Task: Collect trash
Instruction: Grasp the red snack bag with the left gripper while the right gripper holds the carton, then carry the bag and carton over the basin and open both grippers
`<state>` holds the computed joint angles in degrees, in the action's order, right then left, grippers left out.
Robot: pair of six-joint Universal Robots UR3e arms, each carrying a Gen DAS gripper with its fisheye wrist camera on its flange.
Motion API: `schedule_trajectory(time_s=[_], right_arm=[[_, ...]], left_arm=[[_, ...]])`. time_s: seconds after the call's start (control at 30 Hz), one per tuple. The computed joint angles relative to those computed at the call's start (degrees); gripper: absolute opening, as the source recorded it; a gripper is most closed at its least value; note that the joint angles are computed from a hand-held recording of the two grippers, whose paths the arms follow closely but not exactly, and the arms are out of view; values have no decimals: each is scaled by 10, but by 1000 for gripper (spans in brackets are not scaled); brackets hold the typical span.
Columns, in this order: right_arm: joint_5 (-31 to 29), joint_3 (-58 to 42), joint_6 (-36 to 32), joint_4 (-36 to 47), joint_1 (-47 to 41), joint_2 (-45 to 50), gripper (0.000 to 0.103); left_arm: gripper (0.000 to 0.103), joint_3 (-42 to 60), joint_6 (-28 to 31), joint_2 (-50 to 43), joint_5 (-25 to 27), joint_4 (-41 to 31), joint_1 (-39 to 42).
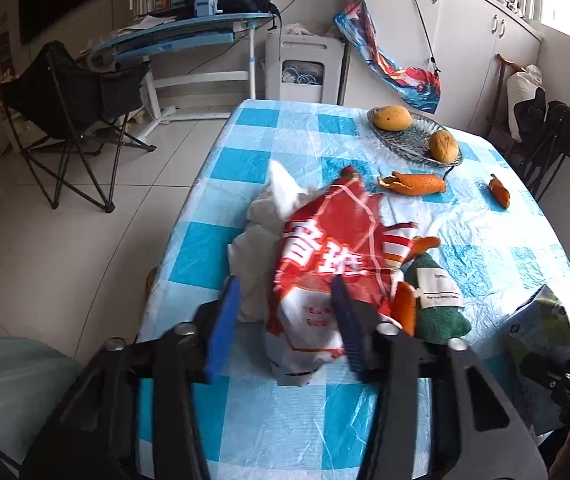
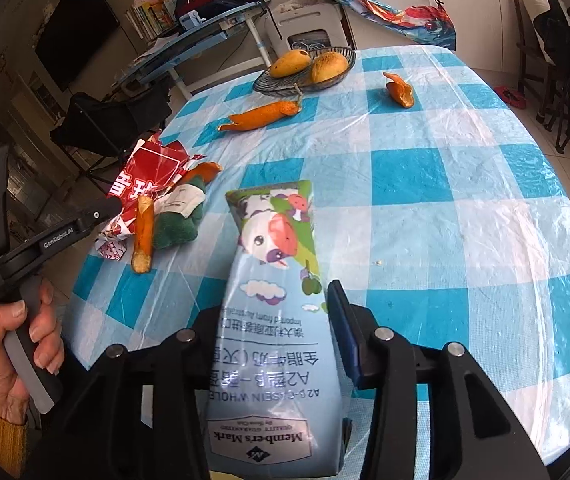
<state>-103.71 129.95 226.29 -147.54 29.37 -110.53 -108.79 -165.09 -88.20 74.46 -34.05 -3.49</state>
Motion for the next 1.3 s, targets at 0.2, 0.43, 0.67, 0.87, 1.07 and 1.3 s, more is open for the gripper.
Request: schedule_trajectory(time_s=[0.2,0.43,0.67,0.87,1.07,1.3], right_arm=[[-26,-6,-2,-2,18,14,48],[-41,3,13,2,37,3,41],[-52,-15,26,31,51,9,47],[-68,-22,32,40,63,16,54],[-78,-20,25,29,69,25,41],[15,82,46,-76,3,-59,41]], left_arm=[[11,-30,27,74,-98,-61,61],[11,-84,166,229,-211,-290,198],[64,-130,155,256,-139,-229,184],[73,-104,84,164,-82,-126,113],[43,-102,68,130,-136,-148,128],[18,-124,115,213,-227,-228,205]])
